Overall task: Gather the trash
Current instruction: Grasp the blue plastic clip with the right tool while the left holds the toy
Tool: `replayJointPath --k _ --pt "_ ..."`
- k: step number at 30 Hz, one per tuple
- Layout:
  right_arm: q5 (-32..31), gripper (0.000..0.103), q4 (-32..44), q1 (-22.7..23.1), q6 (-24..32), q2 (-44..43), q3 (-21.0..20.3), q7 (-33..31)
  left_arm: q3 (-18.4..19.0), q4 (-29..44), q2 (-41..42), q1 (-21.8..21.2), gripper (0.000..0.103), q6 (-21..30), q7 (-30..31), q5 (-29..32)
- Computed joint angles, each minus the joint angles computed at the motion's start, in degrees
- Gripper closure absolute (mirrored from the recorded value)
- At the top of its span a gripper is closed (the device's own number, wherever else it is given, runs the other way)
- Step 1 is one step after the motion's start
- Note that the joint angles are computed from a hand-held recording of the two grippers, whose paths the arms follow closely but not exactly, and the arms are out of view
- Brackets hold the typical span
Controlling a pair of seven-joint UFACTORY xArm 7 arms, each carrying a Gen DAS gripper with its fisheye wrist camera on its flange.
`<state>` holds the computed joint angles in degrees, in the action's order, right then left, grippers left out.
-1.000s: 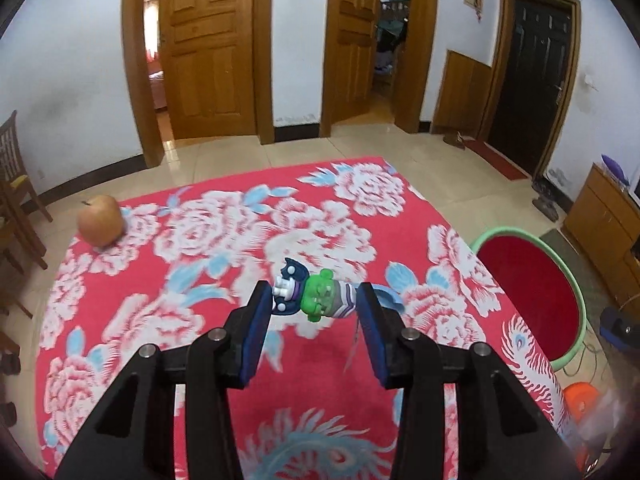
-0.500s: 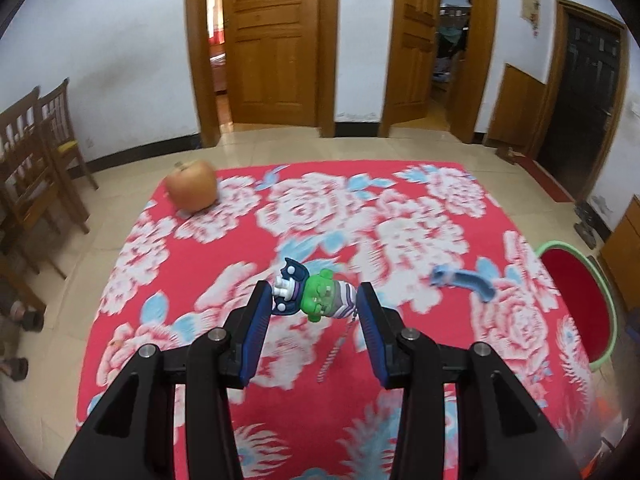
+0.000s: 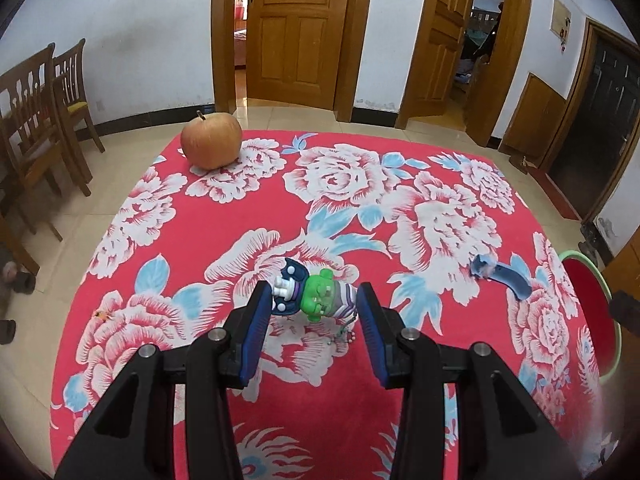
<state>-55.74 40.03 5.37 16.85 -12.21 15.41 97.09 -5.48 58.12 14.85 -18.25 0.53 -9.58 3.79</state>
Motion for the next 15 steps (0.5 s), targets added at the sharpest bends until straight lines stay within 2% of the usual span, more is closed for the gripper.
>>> replayJointPath --k 4,8,12,15 --pt "-0.2 0.032 3.6 0.9 -0.2 6.0 -1.4 -2.2 -0.4 0.4 1.2 0.3 0.059 -0.8 0.6 -0.2" --pt "-1.9 0.033 6.3 3.0 -1.4 10.9 -4.5 -2.3 1.9 0.9 2.5 -1.9 0.059 -1.6 -0.4 0.8" --pt "-2.5 0.042 8.3 5.2 -2.7 14.5 -7.8 -2.7 -1.0 1.2 3.5 0.6 0.059 -1.8 1.3 -0.4" --pt "-3.2 0.049 9.2 6.9 -3.1 16.2 -10.0 -2.4 -5.7 1.3 3.9 4.7 0.059 -1.7 4.0 -2.6"
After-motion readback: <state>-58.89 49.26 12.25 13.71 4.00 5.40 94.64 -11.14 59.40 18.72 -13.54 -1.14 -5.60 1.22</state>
